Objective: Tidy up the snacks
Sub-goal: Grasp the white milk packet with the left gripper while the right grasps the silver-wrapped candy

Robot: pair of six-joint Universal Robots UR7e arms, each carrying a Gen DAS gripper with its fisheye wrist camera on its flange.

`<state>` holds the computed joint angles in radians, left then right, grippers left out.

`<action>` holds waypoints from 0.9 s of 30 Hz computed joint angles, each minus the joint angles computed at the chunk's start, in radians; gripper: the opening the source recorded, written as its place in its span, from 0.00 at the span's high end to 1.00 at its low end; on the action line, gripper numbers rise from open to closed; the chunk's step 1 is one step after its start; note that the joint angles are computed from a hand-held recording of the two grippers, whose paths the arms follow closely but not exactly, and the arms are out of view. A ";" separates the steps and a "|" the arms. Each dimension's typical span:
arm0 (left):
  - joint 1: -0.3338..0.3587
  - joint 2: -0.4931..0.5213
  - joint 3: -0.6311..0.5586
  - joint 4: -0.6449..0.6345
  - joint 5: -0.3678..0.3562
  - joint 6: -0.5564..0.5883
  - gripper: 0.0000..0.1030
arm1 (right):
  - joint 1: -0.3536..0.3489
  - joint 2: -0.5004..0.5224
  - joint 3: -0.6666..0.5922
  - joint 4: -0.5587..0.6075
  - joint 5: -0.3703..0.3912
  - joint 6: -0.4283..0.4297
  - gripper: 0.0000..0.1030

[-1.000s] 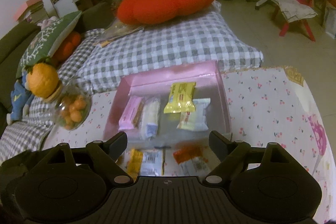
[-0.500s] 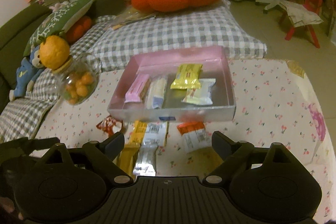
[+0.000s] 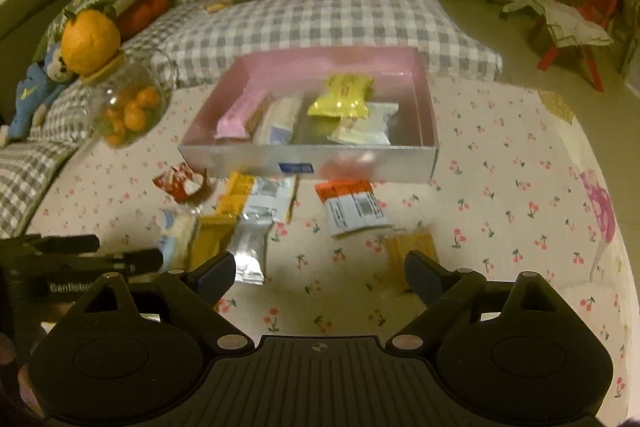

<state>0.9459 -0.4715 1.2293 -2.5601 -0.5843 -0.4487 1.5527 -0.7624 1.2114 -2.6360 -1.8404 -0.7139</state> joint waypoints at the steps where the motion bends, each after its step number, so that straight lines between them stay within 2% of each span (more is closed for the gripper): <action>1: 0.002 0.005 -0.004 -0.006 0.000 -0.001 0.09 | -0.001 0.003 0.000 0.000 -0.006 -0.005 0.09; 6: 0.014 0.029 -0.036 0.000 -0.019 -0.008 0.16 | 0.001 0.022 -0.001 -0.012 -0.038 -0.033 0.09; 10: 0.019 0.044 -0.051 0.031 -0.003 0.000 0.27 | 0.000 0.032 0.000 -0.019 -0.046 -0.054 0.09; 15: 0.022 0.036 -0.039 0.037 -0.011 0.005 0.33 | -0.005 0.037 0.008 -0.036 -0.022 -0.085 0.09; 22: 0.023 0.006 0.000 0.037 -0.021 0.011 0.60 | -0.019 0.054 -0.008 -0.015 0.042 -0.074 0.09; 27: 0.025 -0.008 0.027 0.013 -0.013 0.029 0.62 | -0.030 0.075 -0.038 0.042 0.104 -0.062 0.09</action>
